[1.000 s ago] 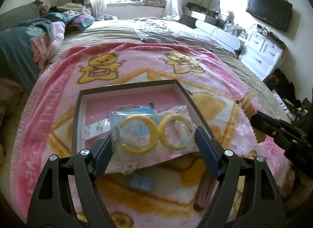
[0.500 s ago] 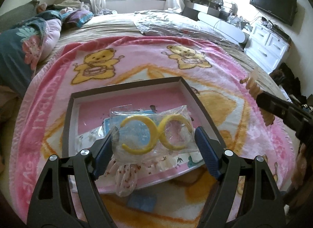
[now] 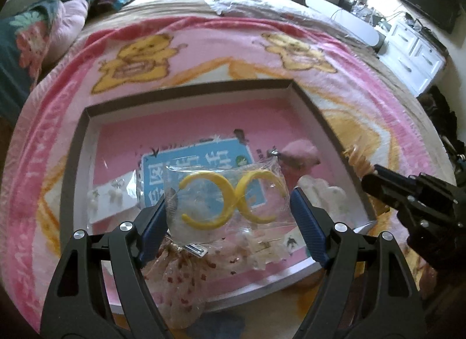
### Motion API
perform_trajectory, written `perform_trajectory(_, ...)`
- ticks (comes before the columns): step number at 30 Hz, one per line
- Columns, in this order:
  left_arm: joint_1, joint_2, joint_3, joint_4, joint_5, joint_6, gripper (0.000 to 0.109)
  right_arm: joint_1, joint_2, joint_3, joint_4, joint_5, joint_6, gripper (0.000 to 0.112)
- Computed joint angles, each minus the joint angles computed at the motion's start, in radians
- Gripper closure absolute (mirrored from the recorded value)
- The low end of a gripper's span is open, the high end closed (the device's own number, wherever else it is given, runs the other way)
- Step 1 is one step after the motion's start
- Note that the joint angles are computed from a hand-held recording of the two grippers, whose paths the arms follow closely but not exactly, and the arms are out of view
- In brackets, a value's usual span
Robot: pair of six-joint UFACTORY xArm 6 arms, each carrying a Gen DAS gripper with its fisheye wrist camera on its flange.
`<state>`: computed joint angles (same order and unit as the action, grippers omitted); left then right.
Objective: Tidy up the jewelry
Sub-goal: 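Carry the bangle bag and spiral clip into the tray and open both tools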
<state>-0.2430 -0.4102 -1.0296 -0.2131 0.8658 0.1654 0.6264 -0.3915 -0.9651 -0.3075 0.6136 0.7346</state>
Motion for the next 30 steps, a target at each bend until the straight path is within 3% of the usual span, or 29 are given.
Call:
perform_trajectory(8,0.009,-0.001,0.017,0.009,0.002,-0.001,0.037,0.008,0.007,0.006,0.03,-0.009,-0.008,0.09)
perform_trajectory(13,0.013,-0.02,0.015,0.012,0.002,0.002,0.034,0.013,-0.033,0.014,0.012,-0.018,0.03,0.069)
perform_trajectory(19,0.02,-0.083,0.021,0.009,-0.005,0.004,0.023,0.049,-0.14,0.03,-0.161,-0.015,0.189,0.047)
perform_trajectory(22,0.024,-0.128,0.032,0.009,-0.013,-0.001,0.017,0.069,-0.185,0.033,-0.226,0.0,0.242,0.042)
perform_trajectory(30,0.046,-0.274,0.083,-0.001,-0.006,0.011,0.015,0.177,-0.275,0.029,-0.393,0.109,0.386,0.033)
